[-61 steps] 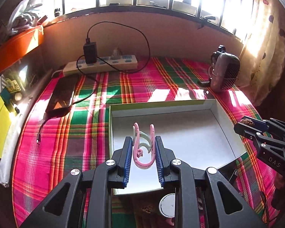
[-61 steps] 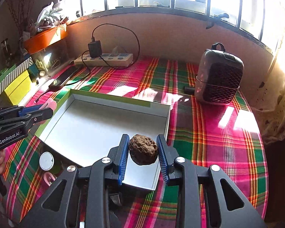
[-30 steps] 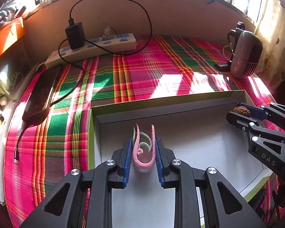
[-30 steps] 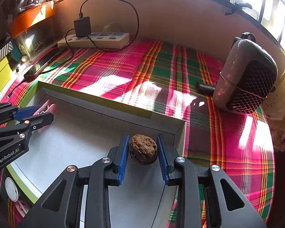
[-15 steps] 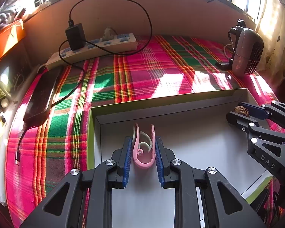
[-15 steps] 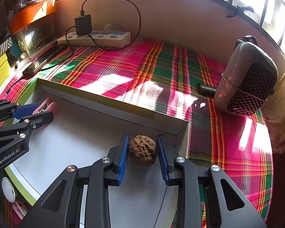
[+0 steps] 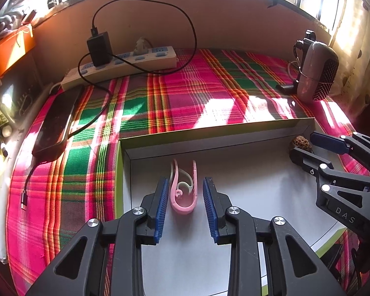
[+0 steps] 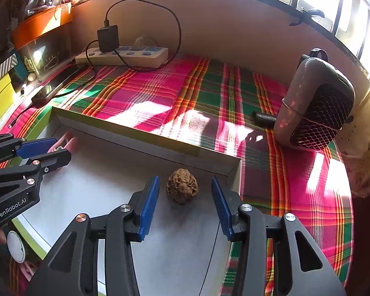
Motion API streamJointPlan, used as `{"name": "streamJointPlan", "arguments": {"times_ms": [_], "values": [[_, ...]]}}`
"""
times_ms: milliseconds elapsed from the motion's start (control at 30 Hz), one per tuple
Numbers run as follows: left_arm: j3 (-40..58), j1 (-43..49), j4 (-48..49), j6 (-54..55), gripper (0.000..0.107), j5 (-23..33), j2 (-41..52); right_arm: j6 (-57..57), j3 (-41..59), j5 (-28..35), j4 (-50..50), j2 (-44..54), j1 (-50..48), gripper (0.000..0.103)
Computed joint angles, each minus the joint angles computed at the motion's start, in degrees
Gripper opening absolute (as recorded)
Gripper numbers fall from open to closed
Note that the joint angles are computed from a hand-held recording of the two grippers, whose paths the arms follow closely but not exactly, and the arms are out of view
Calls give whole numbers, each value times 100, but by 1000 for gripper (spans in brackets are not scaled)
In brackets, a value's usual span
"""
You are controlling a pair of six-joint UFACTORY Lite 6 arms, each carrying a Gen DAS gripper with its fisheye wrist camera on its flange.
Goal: Organize objects
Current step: 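Open the left tool releasing the clip while the right tool releases the walnut in the box, then withdraw both tools from the box back toward the remaining items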
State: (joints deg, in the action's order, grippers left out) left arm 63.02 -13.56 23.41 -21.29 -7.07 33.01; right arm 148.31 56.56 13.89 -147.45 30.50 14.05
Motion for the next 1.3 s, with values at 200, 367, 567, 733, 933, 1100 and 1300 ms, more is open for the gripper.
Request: {"name": "streamJointPlan", "arguments": {"times_ms": [200, 367, 567, 733, 933, 1100, 1300], "values": [[-391, 6, -110, 111, 28, -117, -418, 129, -294, 109, -34, -290, 54, 46], [-889, 22, -41, 31, 28, -255, -923, 343, -739, 228, -128, -746, 138, 46], [-1648, 109, -58, 60, 28, -496, -1643, 324, -1396, 392, 114, -1412, 338, 46], [-2211, 251, 247, -194, 28, -645, -2205, 459, -2044, 524, 222, -2057, 464, 46], [-2948, 507, 762, -539, 28, -872, -2866, 551, -2843, 676, 393, -2922, 702, 46], [-3587, 814, 1260, -886, 28, -1125, -3384, 531, -3530, 806, 688, -3569, 960, 46], [-4304, 1268, 1955, -1366, 28, -1473, -3871, 607, -4330, 917, 1008, -4266, 1352, 46]]}}
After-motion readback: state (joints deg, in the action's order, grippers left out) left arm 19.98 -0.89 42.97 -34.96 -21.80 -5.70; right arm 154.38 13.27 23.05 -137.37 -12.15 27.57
